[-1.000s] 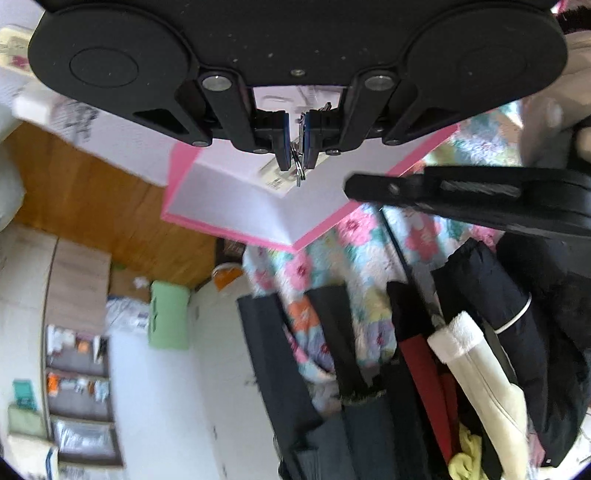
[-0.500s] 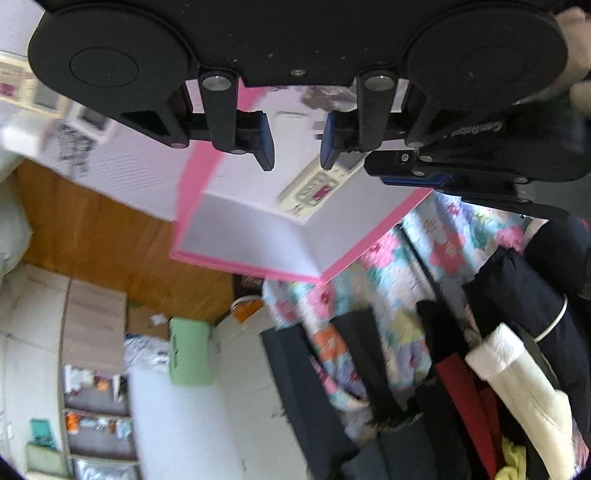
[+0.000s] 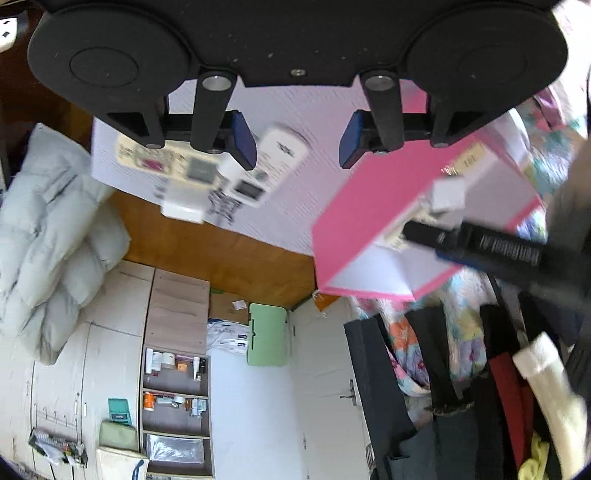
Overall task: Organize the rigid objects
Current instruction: 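Reach the left gripper to the small white charger and grasp it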
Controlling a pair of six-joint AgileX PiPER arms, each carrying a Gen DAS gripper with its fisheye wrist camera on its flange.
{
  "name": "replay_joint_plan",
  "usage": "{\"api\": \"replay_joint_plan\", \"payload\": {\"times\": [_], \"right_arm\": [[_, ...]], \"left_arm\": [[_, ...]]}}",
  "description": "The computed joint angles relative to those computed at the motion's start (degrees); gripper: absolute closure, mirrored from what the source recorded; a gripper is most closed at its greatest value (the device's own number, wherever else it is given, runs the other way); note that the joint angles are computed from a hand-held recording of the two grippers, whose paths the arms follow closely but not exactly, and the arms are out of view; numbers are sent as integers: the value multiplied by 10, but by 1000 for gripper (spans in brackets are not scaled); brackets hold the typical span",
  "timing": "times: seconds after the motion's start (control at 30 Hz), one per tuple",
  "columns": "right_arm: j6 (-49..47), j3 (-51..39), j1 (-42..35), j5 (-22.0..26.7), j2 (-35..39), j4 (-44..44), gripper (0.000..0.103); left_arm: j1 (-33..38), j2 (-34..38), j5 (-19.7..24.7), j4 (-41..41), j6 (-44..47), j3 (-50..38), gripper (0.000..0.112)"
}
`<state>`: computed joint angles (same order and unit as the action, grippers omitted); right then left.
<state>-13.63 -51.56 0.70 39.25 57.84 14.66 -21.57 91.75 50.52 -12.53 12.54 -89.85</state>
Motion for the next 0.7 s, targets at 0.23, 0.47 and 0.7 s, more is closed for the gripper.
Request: {"api": "replay_joint_plan", "payload": {"times": [0.23, 0.47, 0.7], "right_arm": [[-95, 87, -41, -65, -15, 85, 41], [-145, 144, -48, -205, 46, 102, 41], [-297, 160, -87, -230, 95, 245, 41]], "left_arm": [[-87, 80, 40, 0, -52, -80, 50], [-136, 175, 38, 40, -133, -152, 52], [-178, 273, 42, 138, -203, -227, 56]]}}
